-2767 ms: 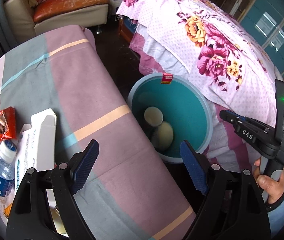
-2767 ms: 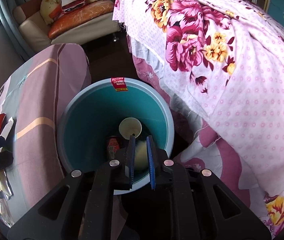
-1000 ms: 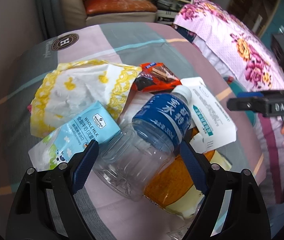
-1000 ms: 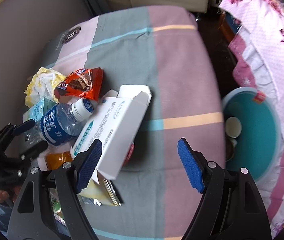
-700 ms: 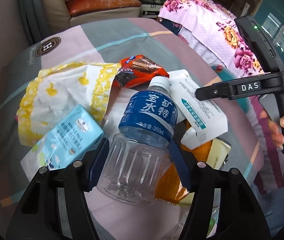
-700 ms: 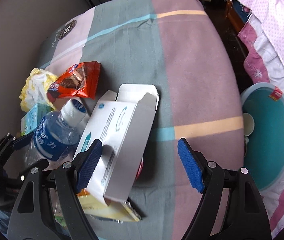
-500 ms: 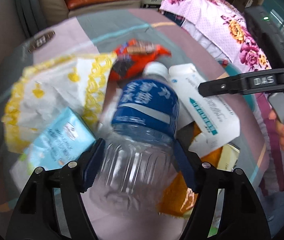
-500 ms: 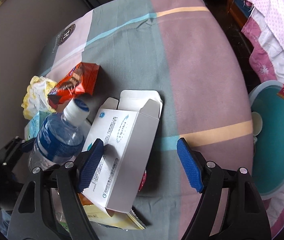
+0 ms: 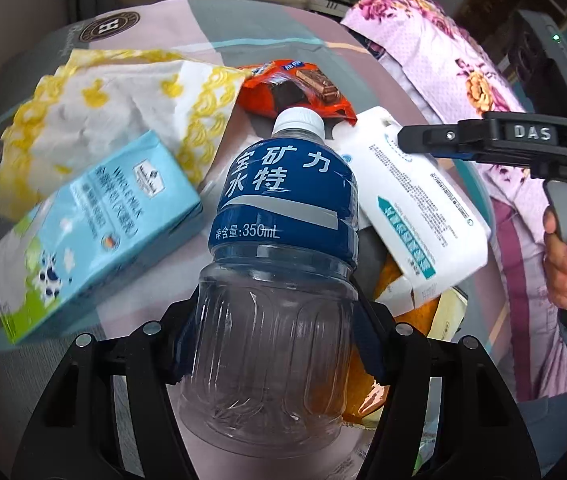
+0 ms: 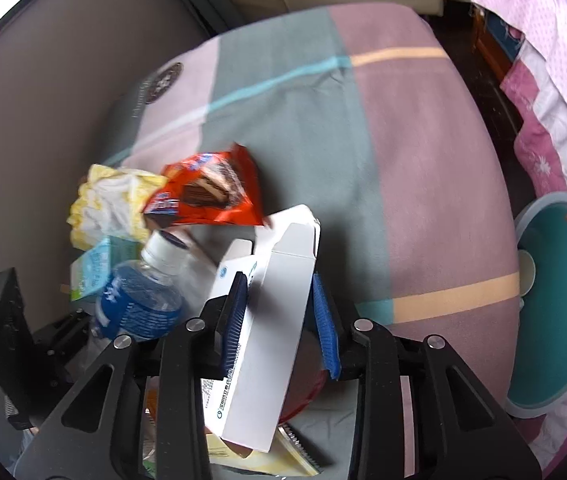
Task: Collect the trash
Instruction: 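Grasp the water bottle with the left tool while the right tool grasps the white box, then carry the water bottle and white box over the teal bin with both tools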
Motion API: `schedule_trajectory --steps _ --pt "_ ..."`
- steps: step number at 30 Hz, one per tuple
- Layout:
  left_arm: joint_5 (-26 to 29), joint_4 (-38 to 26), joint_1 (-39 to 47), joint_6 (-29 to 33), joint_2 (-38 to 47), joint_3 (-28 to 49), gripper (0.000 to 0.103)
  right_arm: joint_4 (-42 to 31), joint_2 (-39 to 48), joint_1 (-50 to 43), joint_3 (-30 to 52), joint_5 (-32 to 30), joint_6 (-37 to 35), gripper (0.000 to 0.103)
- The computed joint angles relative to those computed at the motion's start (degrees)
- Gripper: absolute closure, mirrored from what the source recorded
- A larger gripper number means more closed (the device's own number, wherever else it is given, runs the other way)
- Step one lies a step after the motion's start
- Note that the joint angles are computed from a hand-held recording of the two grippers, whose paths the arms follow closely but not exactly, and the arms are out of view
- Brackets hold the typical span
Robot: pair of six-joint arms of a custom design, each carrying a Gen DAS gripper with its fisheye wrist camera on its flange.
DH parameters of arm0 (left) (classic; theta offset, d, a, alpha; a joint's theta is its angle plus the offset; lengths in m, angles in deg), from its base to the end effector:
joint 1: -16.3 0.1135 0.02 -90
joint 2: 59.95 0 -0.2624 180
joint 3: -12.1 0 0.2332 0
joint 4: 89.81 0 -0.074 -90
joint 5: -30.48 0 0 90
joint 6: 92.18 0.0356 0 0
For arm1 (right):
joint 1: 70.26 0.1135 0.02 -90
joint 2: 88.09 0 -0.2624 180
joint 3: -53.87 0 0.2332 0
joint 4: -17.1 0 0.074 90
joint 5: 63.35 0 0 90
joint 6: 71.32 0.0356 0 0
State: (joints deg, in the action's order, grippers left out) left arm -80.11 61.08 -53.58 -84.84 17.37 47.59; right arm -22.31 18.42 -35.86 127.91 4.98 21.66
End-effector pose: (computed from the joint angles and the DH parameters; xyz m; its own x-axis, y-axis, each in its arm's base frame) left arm 0.0707 -0.1565 0.1125 -0.8741 -0.3129 -0.3714 -0.2152 0.9351 -0.2814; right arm 0.2604 0.1942 0.1381 -0.8154 -0.4997 -0.2923 -0.5782 0.7289 0.3666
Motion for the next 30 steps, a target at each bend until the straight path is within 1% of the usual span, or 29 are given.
schedule_trajectory --steps 3,5,6,7,11,12,13,14,18,21,23,25,27,30 --pt "-1.1 0.6 -1.5 -2.0 -0.7 -0.9 0.038 -2.0 -0.8 1.2 0.7 -1.5 0.0 0.073" --pt "-1.3 1.8 -1.6 -2.7 -2.6 -2.8 0.038 -3.6 -0.7 2.2 1.3 -2.2 -0.5 0.068" --pt "-1.5 2.5 -1.7 -3.0 -3.5 -3.8 0.038 -3.7 -0.4 2.8 1.5 -1.9 -0.4 0.064" --pt "-1.7 3.1 -1.7 -3.2 -4.3 -4.6 0.038 -3.6 0.4 3.7 1.7 -1.1 -0.1 0.063" --pt "-2.3 4.5 -1.8 -3.5 -4.4 -5.5 0.038 -2.8 2.7 5.3 1.4 -2.0 2.4 0.063" --pt "-2.4 4.4 -2.0 -3.9 -4.4 -5.6 0.038 -2.4 3.1 5.4 1.1 -2.2 2.6 0.066" --pt "-2.5 4.3 -2.3 -4.5 -4.4 -5.6 0.038 -1.6 2.6 5.6 0.2 -3.4 2.8 0.076" --pt "-2.6 4.0 -2.5 -5.1 -4.4 -5.5 0.038 -1.3 2.0 5.8 -0.2 -3.2 2.7 0.077" --pt "-4.4 -1.3 -6.7 -11.4 -5.8 -4.3 0.038 -1.1 -3.0 5.2 -2.2 -2.2 2.4 0.084" --pt "-5.9 -6.7 -9.2 -14.9 -7.0 -2.0 0.038 -1.3 -6.7 3.8 -3.8 -1.9 2.3 0.085" --pt "-7.4 -11.5 -11.4 -17.5 -7.7 0.4 0.038 -1.8 -9.4 2.5 -5.0 -1.9 1.5 0.085" --pt "-8.3 -14.9 -12.6 -18.6 -7.7 2.7 0.038 -2.2 -11.1 1.7 -6.0 -2.3 1.2 0.085" --pt "-9.2 -18.2 -13.8 -20.0 -7.3 4.9 0.038 -4.3 -11.5 0.5 -6.1 -4.0 -0.1 0.085" --pt "-9.0 -20.0 -13.9 -20.5 -6.4 6.8 0.038 -4.8 -13.7 -0.6 -8.2 -3.2 -1.4 0.085"
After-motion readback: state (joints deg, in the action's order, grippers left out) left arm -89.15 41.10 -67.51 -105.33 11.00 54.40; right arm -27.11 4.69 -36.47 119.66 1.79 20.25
